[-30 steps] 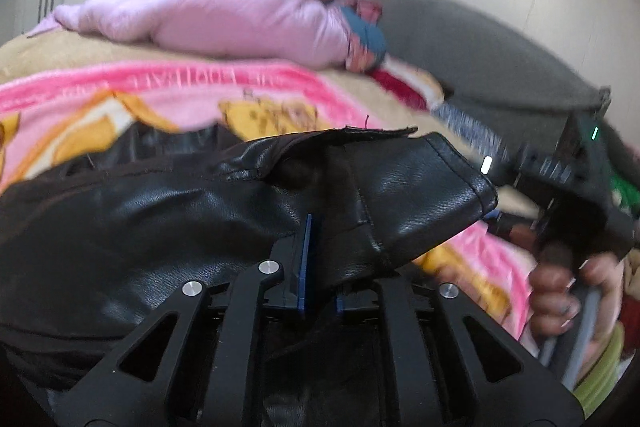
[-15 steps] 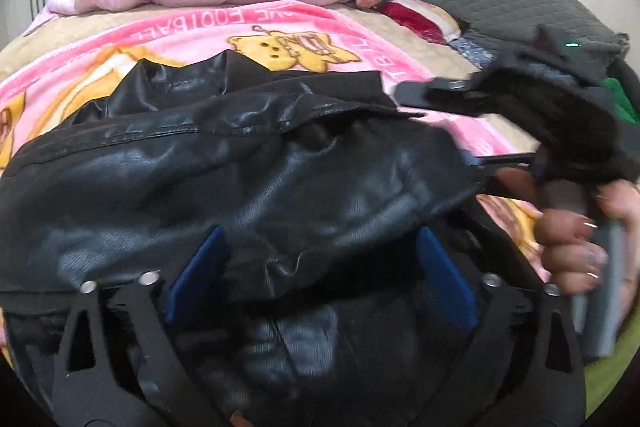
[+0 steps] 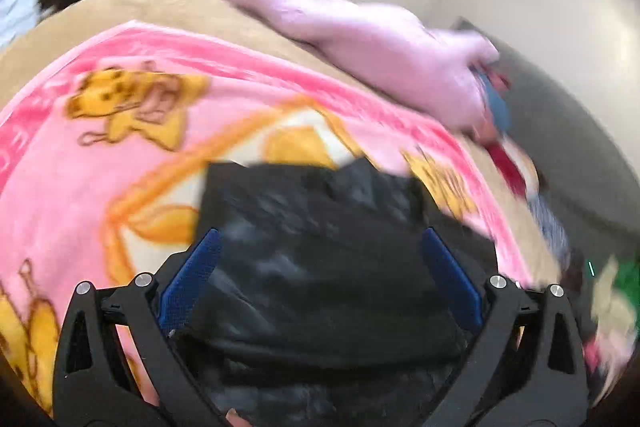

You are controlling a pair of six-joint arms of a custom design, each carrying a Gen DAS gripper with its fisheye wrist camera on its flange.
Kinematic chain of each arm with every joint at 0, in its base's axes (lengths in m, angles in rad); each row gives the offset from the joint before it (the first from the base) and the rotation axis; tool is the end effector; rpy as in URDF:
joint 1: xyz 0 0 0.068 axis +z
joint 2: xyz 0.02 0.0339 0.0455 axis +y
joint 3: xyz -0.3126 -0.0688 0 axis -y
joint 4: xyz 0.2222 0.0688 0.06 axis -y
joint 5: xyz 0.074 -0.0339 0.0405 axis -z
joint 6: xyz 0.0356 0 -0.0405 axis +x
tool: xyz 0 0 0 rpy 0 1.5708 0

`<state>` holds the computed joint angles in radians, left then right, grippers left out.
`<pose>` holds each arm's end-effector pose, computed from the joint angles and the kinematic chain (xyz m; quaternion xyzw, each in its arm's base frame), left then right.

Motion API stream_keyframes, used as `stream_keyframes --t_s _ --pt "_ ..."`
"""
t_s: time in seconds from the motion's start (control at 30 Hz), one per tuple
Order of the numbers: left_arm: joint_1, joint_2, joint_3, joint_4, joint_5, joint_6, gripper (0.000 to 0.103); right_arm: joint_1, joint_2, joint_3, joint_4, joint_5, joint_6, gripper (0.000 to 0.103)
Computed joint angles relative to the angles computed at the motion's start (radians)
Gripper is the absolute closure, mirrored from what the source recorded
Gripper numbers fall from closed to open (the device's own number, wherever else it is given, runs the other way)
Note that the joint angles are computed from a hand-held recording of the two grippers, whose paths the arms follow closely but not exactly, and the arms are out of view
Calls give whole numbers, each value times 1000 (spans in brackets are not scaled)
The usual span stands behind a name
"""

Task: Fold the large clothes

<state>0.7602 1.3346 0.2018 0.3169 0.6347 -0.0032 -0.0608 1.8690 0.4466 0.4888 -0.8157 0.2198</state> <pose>0.1347 0.0989 0.1669 -0.2223 0.8625 -0.1402 0.4326 0.2637 0.0099 0.1223 -0.0011 0.8806 0.3983 0.2567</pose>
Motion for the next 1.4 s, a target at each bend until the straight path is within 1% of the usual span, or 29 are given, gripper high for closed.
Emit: stream_keyframes --t_s 0.07,0.13,0.2,0.23,0.3,0.43,0.57,0.6,0.67,0.7,0.77,0.83,0.93,0.97,1.07,1.1,1.13,1.17,1.2,1.33,1.4 --pt "2 29 27 14 -5 -18 10 30 -121 -58 66 53 -39 90" --pt "-36 59 43 42 -34 -55 11 36 -219 -111 133 86 -69 90" --pt "-120 113 51 86 -67 -105 12 37 -259 -135 164 121 -94 90" --pt "-136 124 47 96 -78 -107 12 35 -257 -136 160 131 -105 90" --pt "-213 189 32 170 -134 -130 13 33 -219 -119 127 145 -124 90" --pt "-299 341 1 310 -195 -160 14 20 -149 -82 83 146 -127 90" --pt "-378 438 -34 424 -276 -159 15 29 -132 -76 86 150 -101 90" --pt "-410 463 -45 460 -312 -155 15 37 -127 -76 94 159 -96 90" --pt "-438 492 -54 491 -355 -141 15 49 -126 -77 97 184 -93 89" --pt "-462 511 -56 510 -389 -134 15 53 -127 -78 96 196 -92 86" --pt "-498 536 -64 545 -434 -122 14 75 -132 -78 89 273 -84 79" --pt "-537 569 -73 584 -485 -107 14 82 -130 -80 84 308 -88 76" --pt "-545 611 -83 635 -506 -98 14 87 -144 -101 113 380 -59 57" --pt "-542 622 -86 649 -503 -98 14 88 -157 -122 148 426 -48 49" --pt "-547 644 -103 697 -511 -96 14 97 -184 -163 231 488 -52 50" --pt "-552 648 -105 704 -516 -98 14 97 -187 -172 248 489 -58 54" --pt "-554 650 -106 709 -518 -99 14 109 -193 -180 266 486 -66 60" --pt "-554 651 -107 710 -518 -99 14 124 -194 -177 264 478 -77 77" --pt "-555 650 -108 710 -518 -100 14 141 -190 -170 257 473 -89 85" --pt "-557 650 -107 706 -521 -92 14 251 -144 -129 226 535 -118 84" --pt "-563 647 -108 703 -526 -91 14 297 -112 -95 177 570 -122 84"
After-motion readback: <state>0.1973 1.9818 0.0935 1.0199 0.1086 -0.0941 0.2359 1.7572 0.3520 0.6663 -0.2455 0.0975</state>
